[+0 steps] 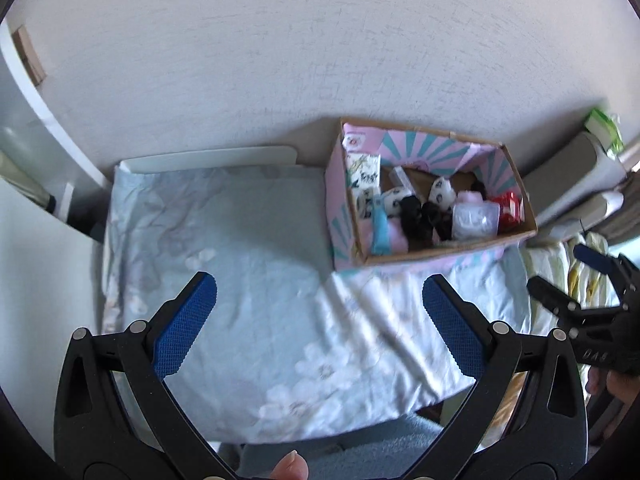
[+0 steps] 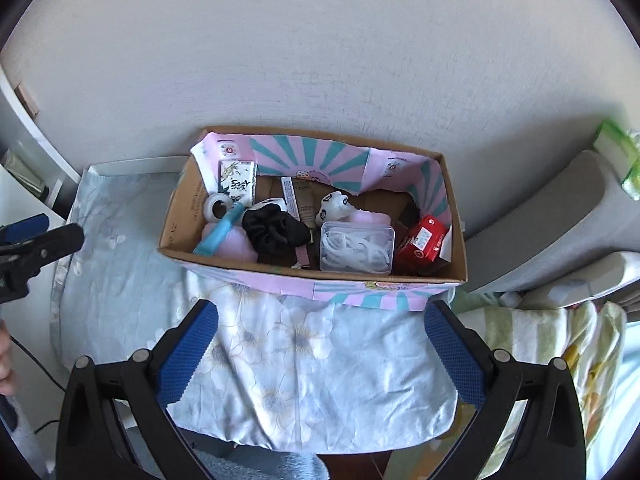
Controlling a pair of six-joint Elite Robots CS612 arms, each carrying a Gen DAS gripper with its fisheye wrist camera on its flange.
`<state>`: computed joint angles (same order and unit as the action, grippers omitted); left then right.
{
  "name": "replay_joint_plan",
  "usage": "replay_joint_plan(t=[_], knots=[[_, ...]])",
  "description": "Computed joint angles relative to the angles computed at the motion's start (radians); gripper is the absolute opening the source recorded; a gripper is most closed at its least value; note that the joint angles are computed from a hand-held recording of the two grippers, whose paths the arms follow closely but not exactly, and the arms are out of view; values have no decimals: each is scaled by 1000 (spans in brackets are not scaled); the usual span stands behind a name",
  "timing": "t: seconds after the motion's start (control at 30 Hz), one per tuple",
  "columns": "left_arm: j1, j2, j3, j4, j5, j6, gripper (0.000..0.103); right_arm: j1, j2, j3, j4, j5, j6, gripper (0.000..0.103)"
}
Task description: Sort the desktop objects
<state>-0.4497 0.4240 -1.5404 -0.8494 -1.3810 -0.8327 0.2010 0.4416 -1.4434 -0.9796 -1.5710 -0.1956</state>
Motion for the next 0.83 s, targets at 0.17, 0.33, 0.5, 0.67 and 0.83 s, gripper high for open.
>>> replay_joint_plan(t=[0.17,0.33,0.5,0.67,0.83], knots=[[-4,3,-50,60,25,29,103,12,6,-40,29,12,68,103],[-20,8,-74,83,44,55,103,39,18,-73,44,-35,100,103],[-51,13,-108,104,112,20,103,49,35,-112,40,-32,142,103],[-63,14,-132,109,143,-32,103,57,42,-131,-23,-52,127,103],[-69,2,-126,140,198,-84,103,49,42,-141,-64,-29,118,103]])
